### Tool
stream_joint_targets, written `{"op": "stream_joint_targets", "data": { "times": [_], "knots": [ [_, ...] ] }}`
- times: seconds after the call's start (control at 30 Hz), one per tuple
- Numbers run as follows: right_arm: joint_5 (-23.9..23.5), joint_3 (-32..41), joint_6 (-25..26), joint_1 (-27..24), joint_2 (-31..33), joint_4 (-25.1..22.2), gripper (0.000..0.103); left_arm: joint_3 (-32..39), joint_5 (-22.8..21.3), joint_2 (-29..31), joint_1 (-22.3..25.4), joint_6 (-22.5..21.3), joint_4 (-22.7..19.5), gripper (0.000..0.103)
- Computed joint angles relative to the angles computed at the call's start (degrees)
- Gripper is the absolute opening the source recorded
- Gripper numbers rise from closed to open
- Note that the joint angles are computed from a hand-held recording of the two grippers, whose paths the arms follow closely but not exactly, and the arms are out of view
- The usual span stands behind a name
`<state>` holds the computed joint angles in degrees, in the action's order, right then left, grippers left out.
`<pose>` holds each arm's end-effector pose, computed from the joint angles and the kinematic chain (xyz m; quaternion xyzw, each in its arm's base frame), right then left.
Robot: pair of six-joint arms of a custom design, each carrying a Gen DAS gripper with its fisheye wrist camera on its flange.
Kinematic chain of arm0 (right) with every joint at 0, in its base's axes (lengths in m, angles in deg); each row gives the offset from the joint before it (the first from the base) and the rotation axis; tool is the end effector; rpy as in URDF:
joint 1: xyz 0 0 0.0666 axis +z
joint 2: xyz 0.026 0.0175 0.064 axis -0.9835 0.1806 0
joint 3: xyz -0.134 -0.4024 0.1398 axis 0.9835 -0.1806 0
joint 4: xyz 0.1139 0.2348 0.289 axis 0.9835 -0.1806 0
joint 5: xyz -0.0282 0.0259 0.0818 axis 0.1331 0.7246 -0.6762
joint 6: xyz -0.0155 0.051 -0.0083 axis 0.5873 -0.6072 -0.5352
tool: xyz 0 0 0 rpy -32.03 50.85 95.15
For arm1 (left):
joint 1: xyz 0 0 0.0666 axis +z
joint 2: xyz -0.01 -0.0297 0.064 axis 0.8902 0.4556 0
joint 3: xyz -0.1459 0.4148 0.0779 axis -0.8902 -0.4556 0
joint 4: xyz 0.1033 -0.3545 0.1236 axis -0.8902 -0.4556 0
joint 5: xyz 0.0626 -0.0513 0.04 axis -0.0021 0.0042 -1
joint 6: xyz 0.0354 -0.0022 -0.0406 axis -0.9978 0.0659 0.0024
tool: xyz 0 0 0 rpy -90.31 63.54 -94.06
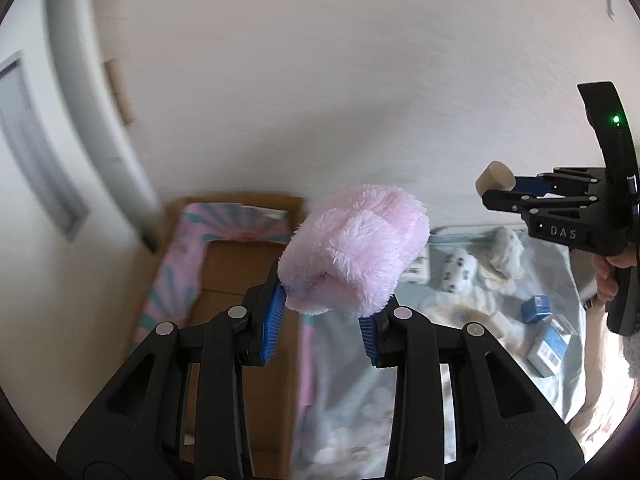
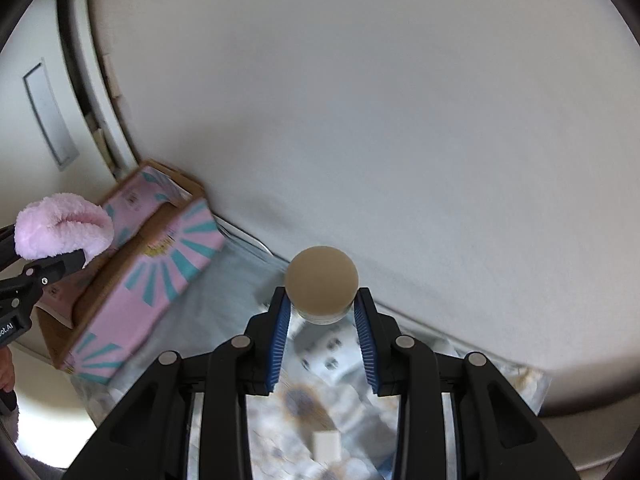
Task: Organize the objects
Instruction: 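Carry the pink band and wooden lid with both tools into the cardboard box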
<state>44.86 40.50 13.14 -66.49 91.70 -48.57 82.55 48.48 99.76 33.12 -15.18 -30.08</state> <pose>0.6079 0.1400 0.4444 -0.1012 0.9409 0.0259 0.3222 0.5488 -0.3071 0.4771 0.1142 0.9217 -0.0462 0.3677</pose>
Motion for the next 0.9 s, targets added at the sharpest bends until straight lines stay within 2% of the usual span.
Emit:
{"op": "stream_joint_targets", "data": {
  "times": [0.4,0.7,0.9],
  "knots": [
    [-4.72,19.18,5.17,6.29,11.32,-8.01,0.030,-8.51,-3.77,-5.78,6.00,4.11,-1.36,0.030],
    [-7.84,33.11,8.91,10.60,21.02,-16.33,0.030,-14.11,-3.44,-7.46,8.06,6.97,-3.11,0.030],
    [-8.44,41.02,10.91,12.23,27.24,-21.63,0.030,-15.79,-1.66,-6.85,8.81,8.81,-3.30,0.030]
  ]
}}
